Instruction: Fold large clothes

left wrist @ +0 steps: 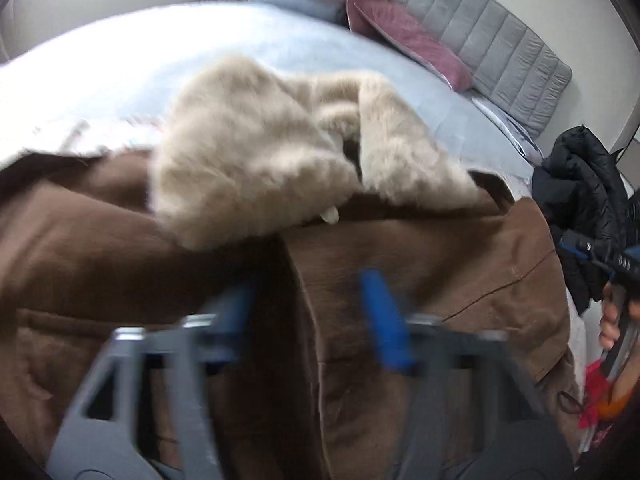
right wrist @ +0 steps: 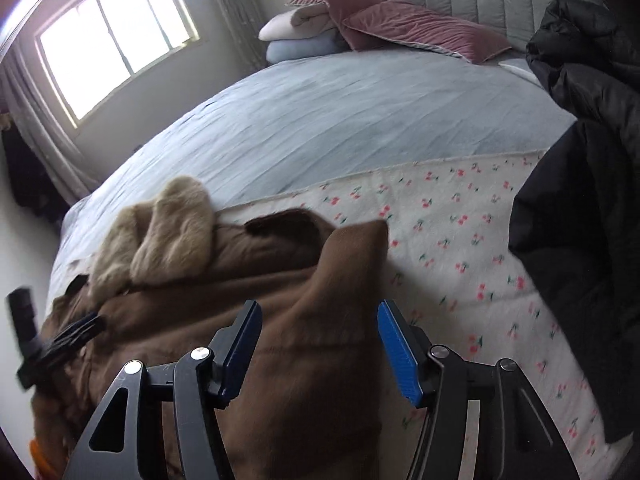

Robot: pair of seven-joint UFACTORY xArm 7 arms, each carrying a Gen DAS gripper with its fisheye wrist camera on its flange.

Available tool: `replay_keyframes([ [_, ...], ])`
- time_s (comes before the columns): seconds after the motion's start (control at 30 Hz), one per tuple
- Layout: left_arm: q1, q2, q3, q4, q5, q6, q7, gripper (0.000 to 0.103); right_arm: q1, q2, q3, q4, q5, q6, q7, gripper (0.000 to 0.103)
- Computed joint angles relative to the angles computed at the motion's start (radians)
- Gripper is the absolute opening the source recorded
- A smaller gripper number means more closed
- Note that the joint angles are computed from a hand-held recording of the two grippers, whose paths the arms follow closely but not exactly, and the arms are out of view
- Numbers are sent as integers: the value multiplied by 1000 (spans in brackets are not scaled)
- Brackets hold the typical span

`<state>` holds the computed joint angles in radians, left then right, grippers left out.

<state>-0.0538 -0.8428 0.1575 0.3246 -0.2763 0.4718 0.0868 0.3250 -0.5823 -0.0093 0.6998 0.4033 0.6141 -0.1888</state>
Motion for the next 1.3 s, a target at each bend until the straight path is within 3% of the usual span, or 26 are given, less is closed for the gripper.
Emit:
replay_keyframes([
  [0.03, -19, -14, 7, -6, -12, -7, 7, 10, 4, 7, -1, -1, 3, -2, -3, 61],
  [0.13, -19, -181, -36, -86, -21, -106, -14, 9, 0, 5, 5, -20, -3, -6, -2, 61],
  [0.17, 17, -215, -83, -102, -1, -132, -52, 9, -4, 7, 7, -26, -8, -15, 0, 61],
  [0.2, 95, -219, -167, -102, 44, -130, -117, 10, -12, 10, 12, -31, -17, -24, 8, 61],
  [0.23, 142, -196, -208, -89, 78, -105, -155, 12, -27, 16, 22, -30, -33, -28, 26, 61],
  [0.33, 222, -140, -264, -44, 147, 0, -255, 27, -52, 13, 37, -27, -69, -23, 80, 61],
  [0.4, 200, -176, -237, -52, 161, 9, -271, 31, -40, -5, 29, -31, -66, -25, 81, 61],
  [0.47, 128, -212, -188, -57, 159, 7, -258, 33, -34, -28, 37, -35, -80, -17, 86, 61],
  [0.6, -43, -218, -107, -31, 146, 73, -172, 34, 47, -84, 36, -59, -67, 39, 37, 61],
  [0.73, -133, -165, -46, -41, 89, 102, -98, 35, 71, -107, 87, -111, -129, 78, -25, 61],
  [0.8, -148, -155, -16, -81, 62, 77, -48, 34, 12, -103, 144, -157, -232, 76, -26, 57],
  [0.83, -144, -184, -21, -104, 29, 60, -20, 35, 10, -114, 137, -183, -256, 49, -24, 57],
  [0.97, -116, -289, -17, -84, 29, 221, -29, 35, -44, -160, 57, -181, -247, 117, 12, 57],
  [1.0, -109, -299, -22, -76, 26, 240, -28, 38, -43, -176, 26, -178, -227, 142, 4, 57],
  [1.1, -75, -365, -43, -91, 42, 273, -19, 69, -19, -240, -4, -178, -179, 178, -38, 57],
  [1.17, -74, -353, -54, -95, 53, 316, -9, 69, 3, -258, 14, -160, -164, 212, -52, 59],
  [1.23, -66, -401, -104, -108, 84, 355, -6, 69, 4, -246, 54, -127, -165, 255, -26, 59],
  [1.3, -59, -449, -130, -89, 104, 439, -27, 70, 8, -212, 94, -71, -163, 304, 22, 59],
])
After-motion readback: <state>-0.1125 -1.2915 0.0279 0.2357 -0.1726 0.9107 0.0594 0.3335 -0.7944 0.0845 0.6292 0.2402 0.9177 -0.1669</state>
